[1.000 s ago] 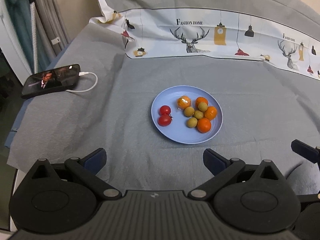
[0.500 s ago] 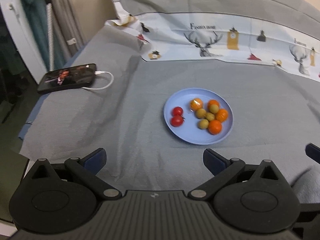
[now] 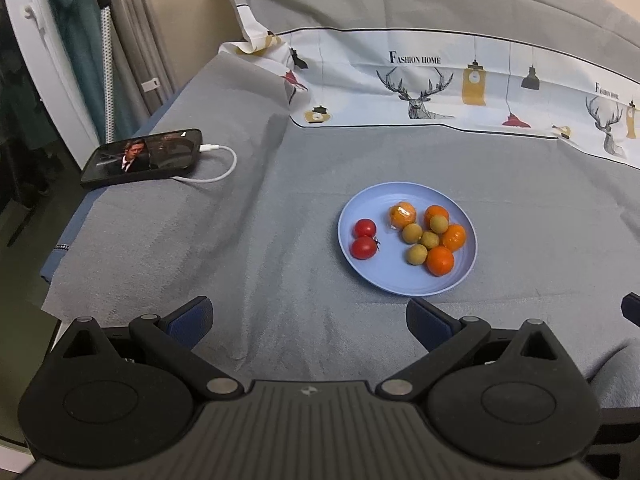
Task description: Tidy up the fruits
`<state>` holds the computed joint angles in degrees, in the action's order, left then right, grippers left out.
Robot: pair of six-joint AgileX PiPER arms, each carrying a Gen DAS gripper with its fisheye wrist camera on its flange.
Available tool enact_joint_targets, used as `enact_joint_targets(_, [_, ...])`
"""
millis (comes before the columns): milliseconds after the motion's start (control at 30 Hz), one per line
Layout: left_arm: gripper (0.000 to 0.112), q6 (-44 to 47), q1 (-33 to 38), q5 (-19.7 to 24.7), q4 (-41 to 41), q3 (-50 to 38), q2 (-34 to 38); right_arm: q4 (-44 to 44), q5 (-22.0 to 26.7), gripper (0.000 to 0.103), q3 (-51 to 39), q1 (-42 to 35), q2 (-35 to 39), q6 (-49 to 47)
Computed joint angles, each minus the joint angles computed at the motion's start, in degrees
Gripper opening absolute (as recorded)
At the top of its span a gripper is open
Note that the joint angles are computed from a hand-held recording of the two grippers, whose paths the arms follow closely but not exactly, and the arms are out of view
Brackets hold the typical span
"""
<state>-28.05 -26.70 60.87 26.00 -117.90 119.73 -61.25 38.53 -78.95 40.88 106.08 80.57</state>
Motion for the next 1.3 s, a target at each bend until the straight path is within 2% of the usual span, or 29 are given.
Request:
enact_joint_targets(100, [0.103, -1.2, -0.6, 0.0, 2.0, 0.4, 0.0, 0.2, 0.4, 0.102, -0.3, 0.0, 0.3, 0.0])
enact_joint_targets(1300, [0.103, 0.8, -1.1, 1.6, 1.4, -1.0, 0.9, 0.0, 1.7, 0.102, -2.2, 0.3, 1.9, 0.7])
